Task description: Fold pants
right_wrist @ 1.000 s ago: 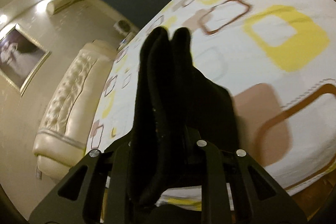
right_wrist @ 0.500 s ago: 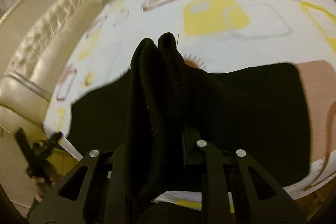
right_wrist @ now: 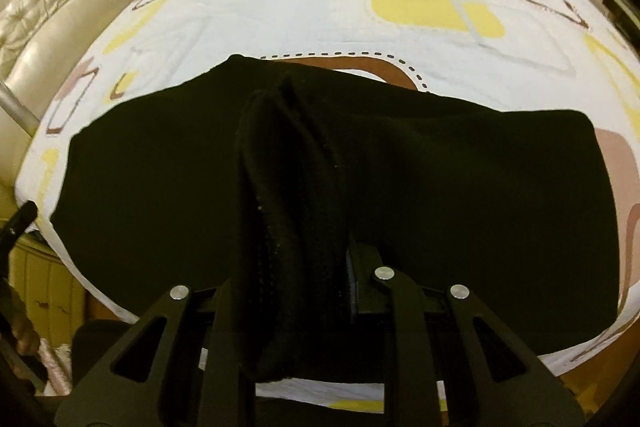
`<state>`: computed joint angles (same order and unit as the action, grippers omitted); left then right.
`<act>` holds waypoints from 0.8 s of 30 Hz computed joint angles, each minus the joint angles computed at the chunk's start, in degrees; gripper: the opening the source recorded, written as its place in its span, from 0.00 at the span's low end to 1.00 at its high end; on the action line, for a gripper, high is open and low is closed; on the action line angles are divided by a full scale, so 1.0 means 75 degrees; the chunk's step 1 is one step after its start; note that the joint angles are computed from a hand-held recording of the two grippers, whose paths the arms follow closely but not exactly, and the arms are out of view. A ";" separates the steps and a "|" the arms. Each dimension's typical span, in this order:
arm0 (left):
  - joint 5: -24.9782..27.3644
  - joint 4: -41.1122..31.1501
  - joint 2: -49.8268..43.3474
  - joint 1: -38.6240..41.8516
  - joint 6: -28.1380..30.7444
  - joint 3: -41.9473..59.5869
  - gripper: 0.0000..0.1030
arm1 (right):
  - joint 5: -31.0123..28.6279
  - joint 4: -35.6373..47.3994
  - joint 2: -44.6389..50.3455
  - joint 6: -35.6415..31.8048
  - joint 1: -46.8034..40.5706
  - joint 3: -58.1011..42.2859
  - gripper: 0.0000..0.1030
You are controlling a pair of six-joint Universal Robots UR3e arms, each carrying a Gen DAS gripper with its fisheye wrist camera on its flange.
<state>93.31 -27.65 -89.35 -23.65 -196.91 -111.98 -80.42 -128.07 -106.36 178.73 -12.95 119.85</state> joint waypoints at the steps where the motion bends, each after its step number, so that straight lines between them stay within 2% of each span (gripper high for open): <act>1: 0.0003 0.0004 -0.0020 -0.0014 0.0004 0.0016 0.88 | -0.0096 -0.0050 0.0057 0.0055 0.0096 -0.0025 0.19; 8: -0.0031 -0.0016 -0.0021 -0.0036 -0.0007 0.0032 0.88 | -0.0727 -0.0436 0.0478 0.0472 0.0707 -0.0128 0.20; 13: -0.0048 -0.0044 -0.0025 -0.0057 -0.0023 0.0051 0.88 | -0.0793 -0.0589 0.0554 0.0620 0.0933 -0.0117 0.27; 17: -0.0105 -0.0061 -0.0037 -0.0047 -0.0046 0.0059 0.88 | -0.0905 -0.0669 0.0580 0.0706 0.1070 -0.0102 0.28; 20: -0.0150 -0.0049 -0.0047 -0.0024 -0.0039 0.0046 0.88 | -0.0783 -0.0663 0.0521 0.0759 0.1001 -0.0061 0.29; 24: -0.0146 -0.0047 -0.0046 -0.0035 -0.0053 0.0040 0.88 | -0.0347 -0.0649 0.0347 0.0884 0.0855 0.0036 0.38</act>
